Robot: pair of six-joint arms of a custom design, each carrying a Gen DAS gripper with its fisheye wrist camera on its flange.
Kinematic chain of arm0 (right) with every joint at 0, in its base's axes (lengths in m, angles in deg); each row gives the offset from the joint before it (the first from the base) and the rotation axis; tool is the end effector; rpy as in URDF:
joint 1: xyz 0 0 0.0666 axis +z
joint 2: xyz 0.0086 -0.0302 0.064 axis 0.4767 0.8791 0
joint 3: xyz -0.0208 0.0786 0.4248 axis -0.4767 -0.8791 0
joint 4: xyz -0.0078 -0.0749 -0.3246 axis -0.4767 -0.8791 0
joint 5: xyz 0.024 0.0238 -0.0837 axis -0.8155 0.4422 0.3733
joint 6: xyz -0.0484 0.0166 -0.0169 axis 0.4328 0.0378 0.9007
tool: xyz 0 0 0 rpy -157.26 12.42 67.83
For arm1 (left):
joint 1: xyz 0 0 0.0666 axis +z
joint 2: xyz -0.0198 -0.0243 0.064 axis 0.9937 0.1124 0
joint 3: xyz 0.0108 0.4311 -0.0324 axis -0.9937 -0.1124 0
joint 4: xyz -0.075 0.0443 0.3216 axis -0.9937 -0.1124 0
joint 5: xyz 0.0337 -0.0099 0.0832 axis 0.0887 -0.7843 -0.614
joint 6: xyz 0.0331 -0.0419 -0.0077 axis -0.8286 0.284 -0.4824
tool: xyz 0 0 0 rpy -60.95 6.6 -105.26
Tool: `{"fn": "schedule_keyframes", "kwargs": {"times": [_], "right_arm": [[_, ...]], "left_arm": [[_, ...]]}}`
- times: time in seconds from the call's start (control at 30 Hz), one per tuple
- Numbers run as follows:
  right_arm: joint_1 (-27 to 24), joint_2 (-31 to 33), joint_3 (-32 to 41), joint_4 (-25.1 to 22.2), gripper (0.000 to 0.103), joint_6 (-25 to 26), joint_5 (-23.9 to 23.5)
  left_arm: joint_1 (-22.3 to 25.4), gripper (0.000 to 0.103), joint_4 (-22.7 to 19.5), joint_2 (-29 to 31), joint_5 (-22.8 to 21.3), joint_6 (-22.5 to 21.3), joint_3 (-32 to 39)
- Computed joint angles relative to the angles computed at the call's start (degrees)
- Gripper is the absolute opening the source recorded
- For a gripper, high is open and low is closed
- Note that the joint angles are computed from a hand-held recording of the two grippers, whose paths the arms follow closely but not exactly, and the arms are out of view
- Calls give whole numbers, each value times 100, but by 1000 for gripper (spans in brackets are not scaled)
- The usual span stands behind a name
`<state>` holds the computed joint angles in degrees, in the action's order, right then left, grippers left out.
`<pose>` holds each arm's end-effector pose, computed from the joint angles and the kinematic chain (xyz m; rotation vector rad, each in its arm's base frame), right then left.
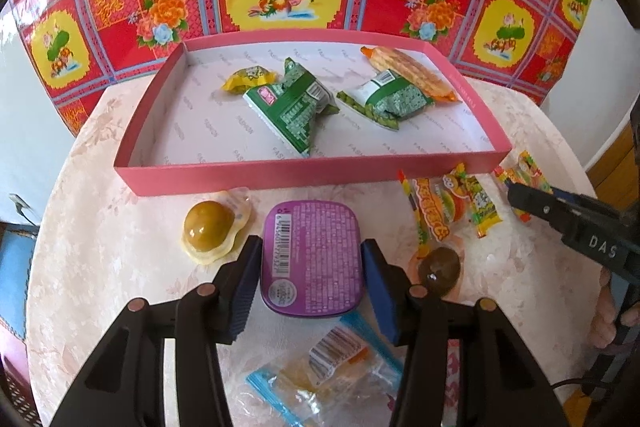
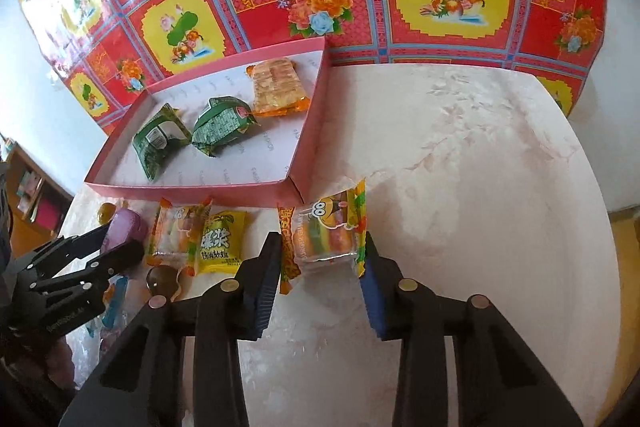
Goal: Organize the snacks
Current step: 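Grasp the purple tin with the left tool while the right tool grasps the striped candy packet, then carry the purple tin and striped candy packet over the pink box with both tools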
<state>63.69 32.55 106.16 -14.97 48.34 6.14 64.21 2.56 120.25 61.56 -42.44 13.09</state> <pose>0.4869 0.3283 0.3685 0.2549 2.4164 0.1569 0.5625 -0.2039 0.3844 0.6026 2.4211 -0.3022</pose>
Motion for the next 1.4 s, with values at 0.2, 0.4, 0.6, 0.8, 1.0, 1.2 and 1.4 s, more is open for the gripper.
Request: {"fn": "schedule_keyframes", "kwargs": {"times": [0.2,0.4,0.6,0.8,1.0,1.2,1.4], "right_arm": [[53,-77,-93,28,38,-68,54],[100,-153,-67,2,38,-101,195],[147,-144,122,-67,38,-17,299],[145,-38,453,-175,38,149,268],[138,191,952,-380,38,414,243],[107,526,1509,-615,38,595,82],[42,889,2075,-949,38,702,-99]], "left_arm": [[112,52,-60,-82,324,80,-33],[159,52,2,-206,480,8,-42],[239,52,61,-265,559,66,72],[336,52,1,-100,537,167,461],[435,52,-249,231,524,265,1037],[452,52,-550,619,469,272,1677],[442,52,-750,947,424,217,2163]]}}
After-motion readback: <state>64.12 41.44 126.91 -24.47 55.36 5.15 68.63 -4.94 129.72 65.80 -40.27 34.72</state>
